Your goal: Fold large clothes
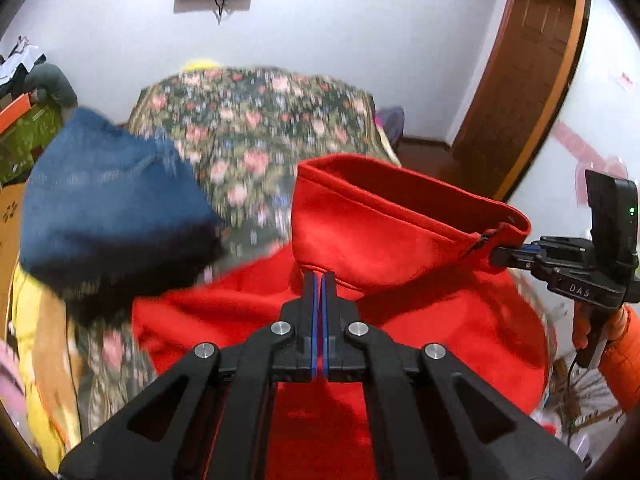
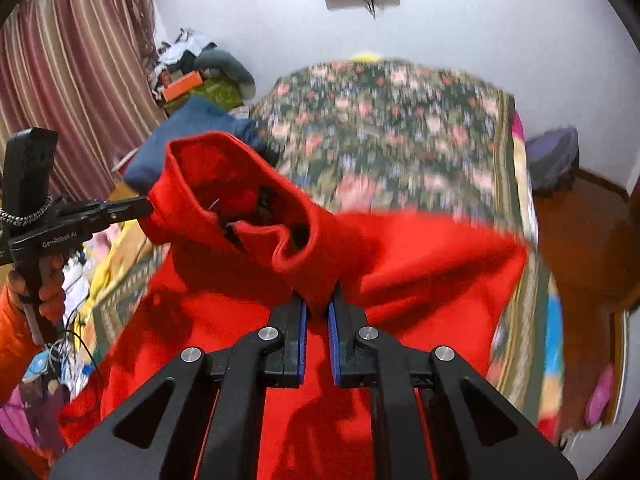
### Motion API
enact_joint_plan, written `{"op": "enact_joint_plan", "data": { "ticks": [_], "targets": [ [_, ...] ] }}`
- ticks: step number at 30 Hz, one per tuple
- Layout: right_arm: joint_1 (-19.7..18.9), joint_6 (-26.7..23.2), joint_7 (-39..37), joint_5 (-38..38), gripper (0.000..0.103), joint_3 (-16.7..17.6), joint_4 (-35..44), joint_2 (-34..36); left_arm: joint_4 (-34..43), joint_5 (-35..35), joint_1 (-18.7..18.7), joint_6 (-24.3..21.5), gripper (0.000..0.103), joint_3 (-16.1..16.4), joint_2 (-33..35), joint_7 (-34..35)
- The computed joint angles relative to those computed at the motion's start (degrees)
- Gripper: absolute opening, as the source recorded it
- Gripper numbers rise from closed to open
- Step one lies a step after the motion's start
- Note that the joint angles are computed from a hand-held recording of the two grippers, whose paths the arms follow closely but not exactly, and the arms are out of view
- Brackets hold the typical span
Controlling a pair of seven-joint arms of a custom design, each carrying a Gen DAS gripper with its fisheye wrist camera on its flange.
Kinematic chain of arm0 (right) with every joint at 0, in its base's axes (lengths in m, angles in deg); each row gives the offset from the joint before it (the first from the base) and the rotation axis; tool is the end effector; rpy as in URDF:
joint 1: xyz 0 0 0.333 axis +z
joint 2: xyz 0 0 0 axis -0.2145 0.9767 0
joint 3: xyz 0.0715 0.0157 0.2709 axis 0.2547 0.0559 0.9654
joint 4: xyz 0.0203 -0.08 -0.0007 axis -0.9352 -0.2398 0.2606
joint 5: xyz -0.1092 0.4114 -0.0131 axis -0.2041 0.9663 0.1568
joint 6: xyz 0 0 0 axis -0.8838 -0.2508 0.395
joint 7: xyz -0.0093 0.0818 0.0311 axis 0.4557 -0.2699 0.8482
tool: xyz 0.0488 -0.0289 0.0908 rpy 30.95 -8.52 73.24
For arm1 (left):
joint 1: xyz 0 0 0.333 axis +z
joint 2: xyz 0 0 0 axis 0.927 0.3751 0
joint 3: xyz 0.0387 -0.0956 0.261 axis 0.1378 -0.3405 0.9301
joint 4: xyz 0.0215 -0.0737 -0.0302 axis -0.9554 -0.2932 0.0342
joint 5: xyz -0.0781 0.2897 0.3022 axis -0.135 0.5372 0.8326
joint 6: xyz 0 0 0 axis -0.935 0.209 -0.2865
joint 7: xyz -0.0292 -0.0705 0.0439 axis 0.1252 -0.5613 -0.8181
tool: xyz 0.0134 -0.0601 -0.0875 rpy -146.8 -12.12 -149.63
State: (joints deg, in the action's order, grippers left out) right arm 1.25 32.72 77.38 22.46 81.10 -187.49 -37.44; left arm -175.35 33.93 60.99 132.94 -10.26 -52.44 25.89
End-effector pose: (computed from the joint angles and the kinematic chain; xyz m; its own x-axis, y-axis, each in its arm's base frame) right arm 0.4962 0.0817 0.7019 0.6924 -0.6944 -0.1962 -0.6285 -0.4467 -0.6367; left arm 0.4398 -0.2157 0.6789 -0.0384 -0.9821 0.1844 -0.7270 -0.0992 -0.6795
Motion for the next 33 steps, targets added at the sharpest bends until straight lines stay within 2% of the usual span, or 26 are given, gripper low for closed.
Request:
{"op": "enact_joint_plan", "data": {
  "ticks": [2,5,9,14,15,16,17,18,19,21,22,23,28,33],
  "targets": [
    [-1.0,1.9,0.5,-3.9,0.008,1.3,-5.2,-3.6,-2.3,0.0,-0.8,-2.5,0.0,-0.6,-2.3,-0.3],
    [-0.6,1.0,0.2,-5.5,0.008,0.4,-8.0,-6.3,-6.0,-0.3,-1.4,-5.6,0.0,-1.4,-5.6,-2.0],
    [0.2,0.2,-1.7,-5.2,0.008,-1.4,-7.8,-7.6,-8.4,3.1,-0.7,-11.6,0.0,-3.4,-8.4,-4.0],
    [0.5,1.8,0.1,-4.2,0.009,-1.8,-5.4,-7.4,-8.7,4.9,0.8,-12.8,0.006,-2.7,-10.0,-6.2],
    [0.5,2.3,0.8,-3.8,0.011,-1.8,-5.1,-7.3,-8.6,5.4,1.4,-12.5,0.012,-2.7,-10.2,-7.1],
    [0.6,2.9,1.8,-3.1,0.014,-2.0,-3.9,-6.3,-8.6,5.8,2.1,-12.0,0.024,-2.6,-10.4,-8.0],
    [0.6,3.4,2.8,-2.4,0.022,-2.1,-2.8,-5.4,-8.7,6.2,3.0,-11.5,0.033,-2.3,-10.6,-9.1],
    [0.4,4.0,3.4,-2.2,0.033,-2.0,-3.3,-5.8,-8.4,6.8,4.0,-11.2,0.052,-2.5,-10.5,-10.4],
    [0.2,5.3,4.6,-1.9,0.04,-1.9,-2.8,-5.0,-8.4,7.5,5.0,-10.9,0.065,-2.7,-10.5,-11.9],
    [-0.4,7.4,7.0,-2.1,0.062,-1.5,-2.2,-3.9,-8.3,8.9,7.2,-11.2,0.075,-2.9,-10.4,-15.3],
    [-0.9,8.2,8.9,-2.5,0.066,-1.3,-1.5,-2.7,-8.1,9.0,8.0,-12.1,0.084,-2.7,-10.0,-16.9],
    [-1.4,8.2,10.9,-2.9,0.072,-1.3,-0.3,-1.0,-8.0,9.0,9.0,-12.9,0.086,-2.4,-9.4,-19.1],
    [-3.9,2.9,18.7,-1.6,0.073,-2.0,7.2,7.8,-9.9,5.5,9.7,-10.9,0.086,1.2,-6.5,-24.8],
    [-7.9,-1.9,25.4,2.1,0.072,-1.3,13.2,15.5,-10.8,-0.4,9.0,-4.3,0.086,4.4,-1.9,-26.1]
  ]
}}
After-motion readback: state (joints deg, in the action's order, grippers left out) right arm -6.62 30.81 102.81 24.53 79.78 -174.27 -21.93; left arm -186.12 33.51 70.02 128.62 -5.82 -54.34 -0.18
